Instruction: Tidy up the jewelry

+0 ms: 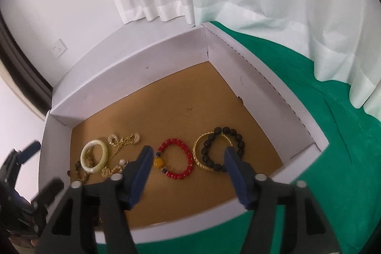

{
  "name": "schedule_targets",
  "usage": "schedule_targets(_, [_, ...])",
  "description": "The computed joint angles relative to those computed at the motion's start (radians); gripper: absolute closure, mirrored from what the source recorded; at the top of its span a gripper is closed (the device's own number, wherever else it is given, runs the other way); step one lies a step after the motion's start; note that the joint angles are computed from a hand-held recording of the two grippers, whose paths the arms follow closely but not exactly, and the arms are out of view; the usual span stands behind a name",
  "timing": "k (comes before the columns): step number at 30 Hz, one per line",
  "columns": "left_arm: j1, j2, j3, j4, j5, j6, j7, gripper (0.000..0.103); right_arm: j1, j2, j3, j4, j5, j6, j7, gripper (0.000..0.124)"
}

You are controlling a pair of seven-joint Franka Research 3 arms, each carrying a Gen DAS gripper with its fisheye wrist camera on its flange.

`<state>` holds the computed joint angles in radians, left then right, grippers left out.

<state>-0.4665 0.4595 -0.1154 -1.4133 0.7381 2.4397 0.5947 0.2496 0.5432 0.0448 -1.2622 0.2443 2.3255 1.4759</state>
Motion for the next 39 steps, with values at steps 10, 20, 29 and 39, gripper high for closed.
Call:
schedule_targets(10, [-0.056,-0.027,0.019,0.014,0.103,-0.176,-0.177,0.001,0.034,-0.112,0.0,-0.148,-0.05,0.085,-0.049,0.05])
schedule_targets(20, [-0.04,-0.028,-0.02,0.013,0.071,-0.234,-0.191,0.001,0.065,-0.14,-0.01,-0.198,-0.113,0.118,-0.049,0.047])
schedule_targets(29, [-0.039,-0.014,-0.022,0.042,0.008,-0.304,-0.187,0.001,0.079,-0.154,-0.015,-0.224,-0.154,0.137,-0.031,0.045])
schedule_targets(39, [-0.021,-0.033,-0.024,0.016,-0.024,-0.3,-0.212,0.001,0.091,-0.165,-0.017,-0.233,-0.187,0.143,-0.007,0.045])
